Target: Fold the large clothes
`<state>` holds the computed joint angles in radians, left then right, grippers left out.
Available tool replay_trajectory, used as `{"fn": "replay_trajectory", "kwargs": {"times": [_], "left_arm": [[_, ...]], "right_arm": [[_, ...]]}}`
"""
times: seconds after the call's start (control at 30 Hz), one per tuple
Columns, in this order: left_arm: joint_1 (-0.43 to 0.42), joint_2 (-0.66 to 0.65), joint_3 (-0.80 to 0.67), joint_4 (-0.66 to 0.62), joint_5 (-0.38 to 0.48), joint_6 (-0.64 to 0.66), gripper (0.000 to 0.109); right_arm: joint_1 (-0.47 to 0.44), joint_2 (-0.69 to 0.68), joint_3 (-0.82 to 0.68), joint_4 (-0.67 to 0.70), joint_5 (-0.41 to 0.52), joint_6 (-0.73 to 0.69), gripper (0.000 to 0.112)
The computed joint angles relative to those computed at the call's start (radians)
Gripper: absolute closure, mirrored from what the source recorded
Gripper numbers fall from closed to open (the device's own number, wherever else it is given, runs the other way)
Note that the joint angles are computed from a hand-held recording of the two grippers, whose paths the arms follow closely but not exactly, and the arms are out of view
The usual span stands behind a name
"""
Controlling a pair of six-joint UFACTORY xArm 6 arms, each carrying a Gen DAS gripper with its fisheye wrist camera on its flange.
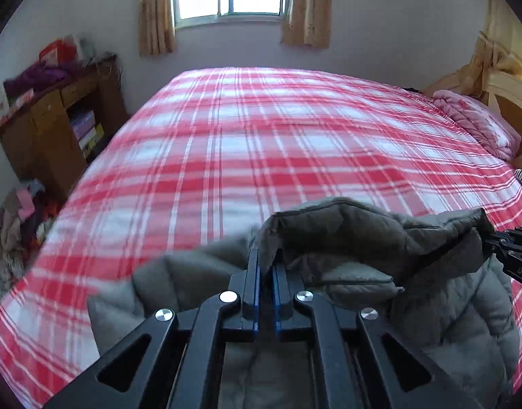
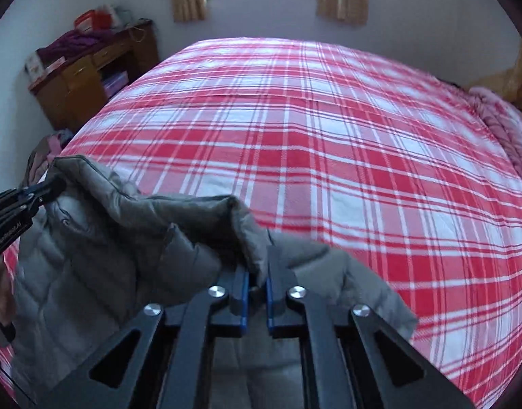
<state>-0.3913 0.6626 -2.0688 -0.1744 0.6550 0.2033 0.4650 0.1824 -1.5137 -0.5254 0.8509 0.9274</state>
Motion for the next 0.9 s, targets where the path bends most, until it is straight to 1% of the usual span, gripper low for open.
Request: {"fn": "replay_trajectory", "kwargs": {"times": [0.07, 0.1, 0.2, 0.3, 0.43, 0.47, 0.5, 0.53, 0.57, 0.6, 0.63, 0.67, 0.7, 0.73, 0.77, 0.83, 0.9], "left_arm": [[0.000, -0.022, 0.066, 0.022, -0.025, -0.019, 0.104], [0.000, -0.020, 0.078, 0.027, -0.025, -0.025, 0.104], [-0.006, -0.026, 0.146, 0.103, -0.048, -0.075, 0.104], [-0.005, -0.034, 0.173, 0.090, -0.068, -0.074, 0.104], [0.002, -0.072, 0.181, 0.091, -0.040, -0.073, 0.102], [0.002, -0.086, 0.193, 0.110, -0.042, -0.081, 0.099], [0.003, -0.114, 0.223, 0.119, -0.059, -0.071, 0.090], [0.004, -0.141, 0.258, 0.126, -0.086, -0.065, 0.069], [0.007, -0.173, 0.298, 0.159, -0.119, -0.081, 0.053], [0.011, -0.205, 0.334, 0.199, -0.153, -0.115, 0.024], [0.016, -0.228, 0.362, 0.213, -0.193, -0.132, 0.018], [0.022, -0.260, 0.405, 0.185, -0.263, -0.111, 0.017], [0.023, -0.273, 0.416, 0.155, -0.295, -0.082, 0.017], [0.024, -0.273, 0.404, 0.159, -0.296, -0.086, 0.017], [0.024, -0.262, 0.369, 0.184, -0.289, -0.123, 0.017], [0.017, -0.227, 0.297, 0.167, -0.279, -0.162, 0.017], [0.002, -0.182, 0.218, 0.108, -0.261, -0.163, 0.017]], "right_arm": [[0.013, -0.025, 0.056, -0.031, -0.010, 0.034, 0.105], [0.015, -0.033, 0.080, -0.031, -0.017, 0.048, 0.105], [0.013, -0.026, 0.117, -0.049, -0.009, 0.087, 0.106], [0.007, -0.014, 0.143, -0.062, -0.008, 0.112, 0.106], [0.018, -0.012, 0.135, -0.094, 0.027, 0.118, 0.106], [0.021, -0.018, 0.137, -0.098, 0.034, 0.118, 0.106], [0.019, -0.026, 0.139, -0.102, 0.034, 0.116, 0.106], [0.022, -0.038, 0.150, -0.106, 0.029, 0.121, 0.101], [0.019, -0.048, 0.160, -0.103, 0.021, 0.120, 0.088], [0.018, -0.056, 0.167, -0.097, 0.023, 0.116, 0.079], [0.014, -0.068, 0.177, -0.079, 0.019, 0.101, 0.061], [0.012, -0.080, 0.190, -0.073, 0.010, 0.093, 0.057], [0.013, -0.099, 0.209, -0.076, 0.003, 0.089, 0.057], [0.016, -0.116, 0.222, -0.077, 0.011, 0.079, 0.057], [0.020, -0.128, 0.228, -0.076, 0.022, 0.072, 0.057], [0.028, -0.169, 0.252, -0.112, 0.040, 0.113, 0.057], [0.030, -0.205, 0.261, -0.153, 0.043, 0.191, 0.064]]}}
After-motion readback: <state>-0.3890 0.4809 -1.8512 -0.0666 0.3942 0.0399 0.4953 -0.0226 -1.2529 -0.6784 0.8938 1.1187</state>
